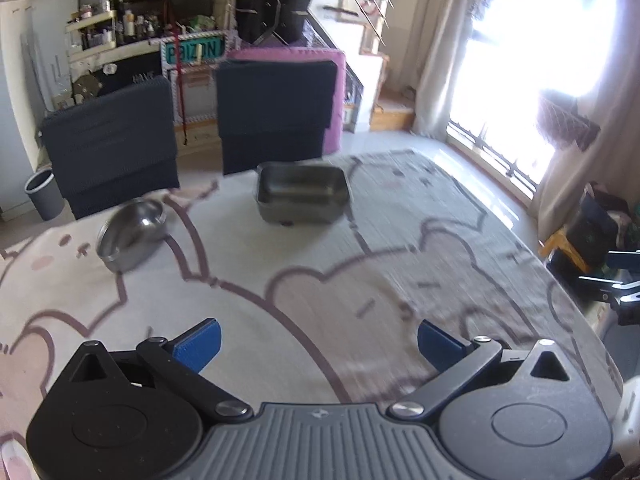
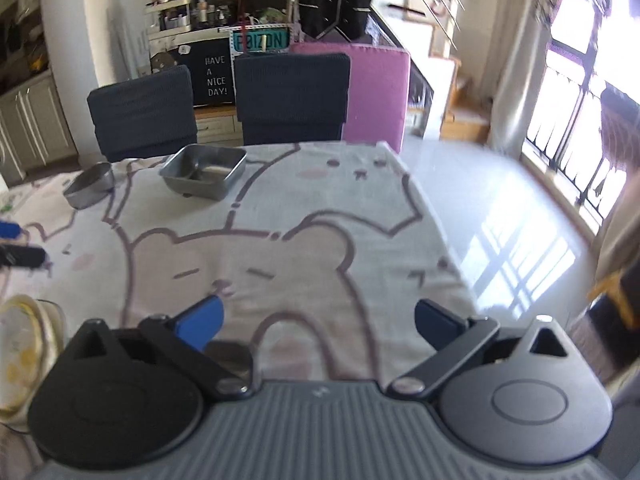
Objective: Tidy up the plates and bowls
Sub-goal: 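Move both grippers to the rim of the second steel rectangular tray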
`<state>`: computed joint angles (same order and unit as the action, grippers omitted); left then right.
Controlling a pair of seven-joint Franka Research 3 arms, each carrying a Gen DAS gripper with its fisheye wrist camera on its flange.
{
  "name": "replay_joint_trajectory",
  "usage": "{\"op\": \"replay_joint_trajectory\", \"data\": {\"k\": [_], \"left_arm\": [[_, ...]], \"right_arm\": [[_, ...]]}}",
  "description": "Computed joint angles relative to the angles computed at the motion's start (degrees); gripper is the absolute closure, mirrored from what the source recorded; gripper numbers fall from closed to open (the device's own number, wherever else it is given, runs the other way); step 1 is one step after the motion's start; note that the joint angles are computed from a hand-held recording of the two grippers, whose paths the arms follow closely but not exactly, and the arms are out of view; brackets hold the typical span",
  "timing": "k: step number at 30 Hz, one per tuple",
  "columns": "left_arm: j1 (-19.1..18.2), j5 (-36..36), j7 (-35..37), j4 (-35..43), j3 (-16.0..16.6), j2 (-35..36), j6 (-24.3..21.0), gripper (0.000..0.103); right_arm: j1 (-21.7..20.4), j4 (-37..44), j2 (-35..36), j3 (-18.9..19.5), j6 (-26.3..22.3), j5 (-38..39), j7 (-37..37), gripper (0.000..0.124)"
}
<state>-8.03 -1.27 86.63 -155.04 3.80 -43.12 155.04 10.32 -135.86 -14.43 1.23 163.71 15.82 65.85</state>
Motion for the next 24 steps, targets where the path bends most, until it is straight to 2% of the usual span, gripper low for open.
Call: {"op": "replay_joint_trajectory", "data": {"k": [2, 6, 8, 9, 10, 13, 15, 18, 21, 24], "left_arm": [[1.1, 0.9, 0.2, 0.9, 0.0, 1.9, 2.4, 0.000], [2.9, 3.6, 1.8, 4.4, -0.2, 8.0, 7.5, 0.000], [3.9, 4.4, 1.8, 7.5, -0.6, 12.2, 8.7, 0.000], [4.1, 4.5, 1.9, 9.2, -0.6, 14.4, 9.1, 0.000], [4.6, 4.8, 1.8, 11.0, -0.8, 16.8, 9.5, 0.000], [7.2, 6.7, 0.6, 16.4, -2.7, 23.8, 10.7, 0.000], [10.4, 10.2, -2.5, 20.1, -5.3, 28.5, 11.3, 0.000], [13.2, 15.5, -6.6, 25.5, -7.3, 35.2, 12.5, 0.000], [14.2, 20.1, -9.7, 29.6, -7.7, 40.4, 13.1, 0.000], [14.3, 25.3, -14.0, 32.6, -7.3, 44.2, 13.2, 0.000]], "right_arm": [[0.7, 3.1, 3.0, -1.4, 0.2, 1.6, -2.7, 0.021], [1.6, 11.9, 10.6, -3.3, 1.0, 10.3, -8.8, 0.021], [1.5, 16.7, 14.7, -3.0, 2.4, 20.8, -17.9, 0.021], [0.4, 19.6, 17.1, -1.6, 3.3, 26.8, -23.6, 0.021], [1.0, 22.8, 19.6, -2.2, 3.5, 28.8, -25.5, 0.021], [-1.6, 30.7, 26.3, 0.0, 1.7, 25.0, -22.8, 0.021], [-2.4, 35.8, 30.7, 1.1, 1.0, 22.9, -21.3, 0.021], [-3.3, 42.8, 36.8, 2.9, 0.8, 19.4, -21.0, 0.021], [-3.1, 49.5, 42.8, 4.1, 1.2, 15.7, -20.3, 0.021], [-1.8, 56.2, 48.2, 3.6, -0.8, 11.7, -16.7, 0.021]]}}
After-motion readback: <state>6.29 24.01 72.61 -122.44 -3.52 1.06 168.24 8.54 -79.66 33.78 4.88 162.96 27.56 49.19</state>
